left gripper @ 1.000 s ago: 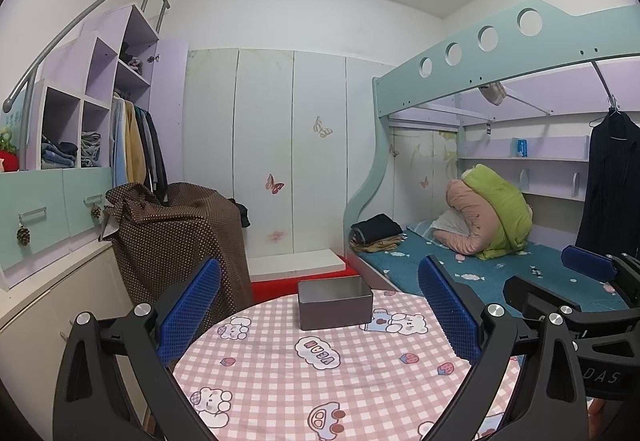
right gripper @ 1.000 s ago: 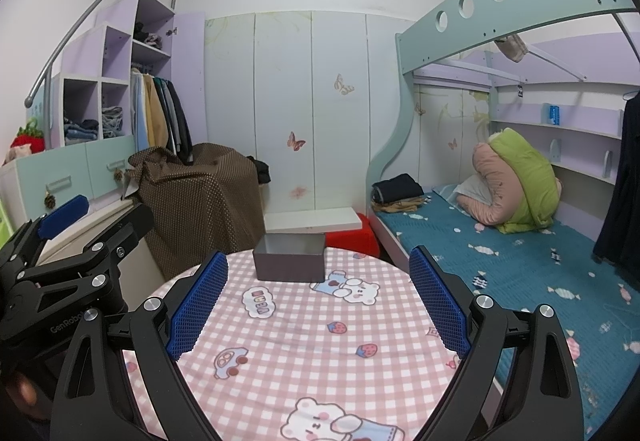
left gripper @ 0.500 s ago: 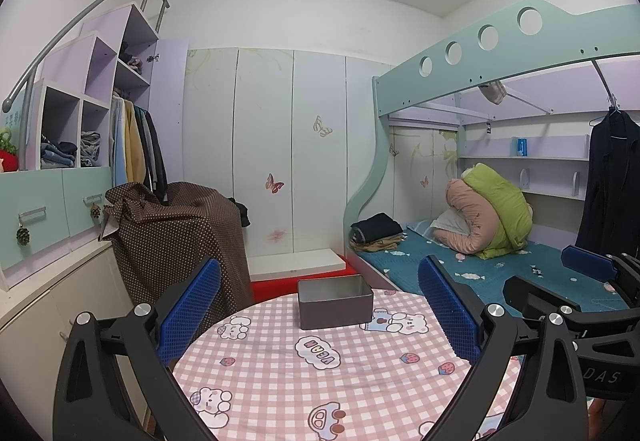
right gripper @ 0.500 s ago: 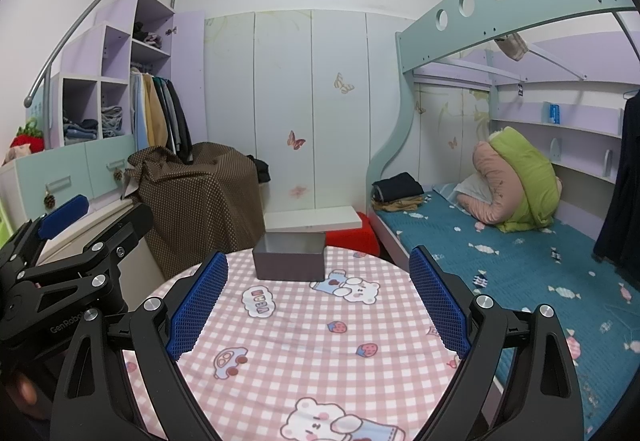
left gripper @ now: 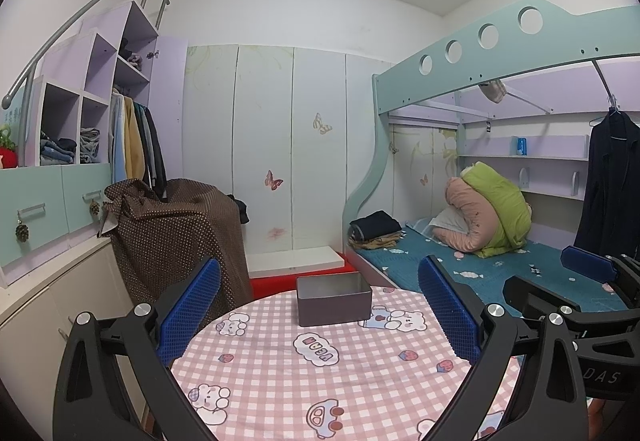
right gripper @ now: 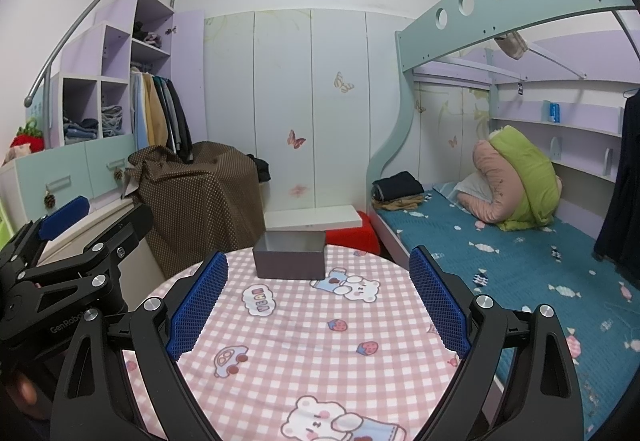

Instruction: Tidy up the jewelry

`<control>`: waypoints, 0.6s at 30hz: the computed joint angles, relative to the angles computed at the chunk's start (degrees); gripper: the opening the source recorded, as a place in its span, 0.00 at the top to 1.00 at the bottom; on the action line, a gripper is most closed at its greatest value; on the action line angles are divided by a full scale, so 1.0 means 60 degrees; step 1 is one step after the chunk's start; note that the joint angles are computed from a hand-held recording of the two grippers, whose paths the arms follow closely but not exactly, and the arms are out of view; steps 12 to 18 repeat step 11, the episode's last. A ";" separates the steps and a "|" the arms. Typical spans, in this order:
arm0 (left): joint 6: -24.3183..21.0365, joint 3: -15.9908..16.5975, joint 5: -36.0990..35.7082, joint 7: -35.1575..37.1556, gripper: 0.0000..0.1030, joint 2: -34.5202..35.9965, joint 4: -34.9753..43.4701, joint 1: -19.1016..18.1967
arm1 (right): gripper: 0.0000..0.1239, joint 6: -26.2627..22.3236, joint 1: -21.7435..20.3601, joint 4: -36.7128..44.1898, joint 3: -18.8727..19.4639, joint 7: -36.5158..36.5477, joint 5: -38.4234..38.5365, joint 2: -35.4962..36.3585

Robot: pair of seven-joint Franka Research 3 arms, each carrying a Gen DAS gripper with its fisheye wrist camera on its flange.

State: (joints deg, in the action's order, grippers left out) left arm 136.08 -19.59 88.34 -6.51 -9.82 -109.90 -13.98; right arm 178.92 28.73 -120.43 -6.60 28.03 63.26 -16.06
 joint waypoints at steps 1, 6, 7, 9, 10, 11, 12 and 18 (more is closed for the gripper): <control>0.0005 0.0004 0.0013 -0.0009 0.07 -0.0007 -0.0016 0.0002 | 0.28 0.0003 -0.0006 0.0007 0.0003 0.0001 -0.0002 0.0004; 0.0070 0.0020 0.0037 -0.0001 0.07 -0.0004 -0.0042 0.0005 | 0.28 0.0070 0.0128 -0.0006 -0.0100 -0.0385 0.0408 0.0032; 0.0103 0.0037 -0.0020 0.0010 0.07 -0.0002 -0.0044 0.0008 | 0.28 0.0070 0.0107 -0.0018 -0.0081 -0.0406 0.0433 0.0029; 0.0203 0.0064 -0.0154 0.0046 0.07 -0.0010 -0.0044 0.0014 | 0.28 -0.0008 0.0121 -0.0009 -0.0129 -0.0545 0.0587 0.0026; 0.0202 0.0055 -0.0167 0.0040 0.07 -0.0011 -0.0056 0.0018 | 0.28 -0.0016 0.0100 -0.0031 -0.0119 -0.0611 0.0658 0.0006; 0.0186 0.0049 -0.0173 0.0065 0.07 -0.0016 -0.0056 0.0023 | 0.28 -0.0005 0.0042 -0.0029 -0.0067 -0.0605 0.0647 0.0015; 0.0186 0.0049 -0.0173 0.0065 0.07 -0.0016 -0.0056 0.0023 | 0.28 -0.0005 0.0042 -0.0029 -0.0067 -0.0605 0.0647 0.0015; 0.0186 0.0049 -0.0173 0.0065 0.07 -0.0016 -0.0056 0.0023 | 0.28 -0.0005 0.0042 -0.0029 -0.0067 -0.0605 0.0647 0.0015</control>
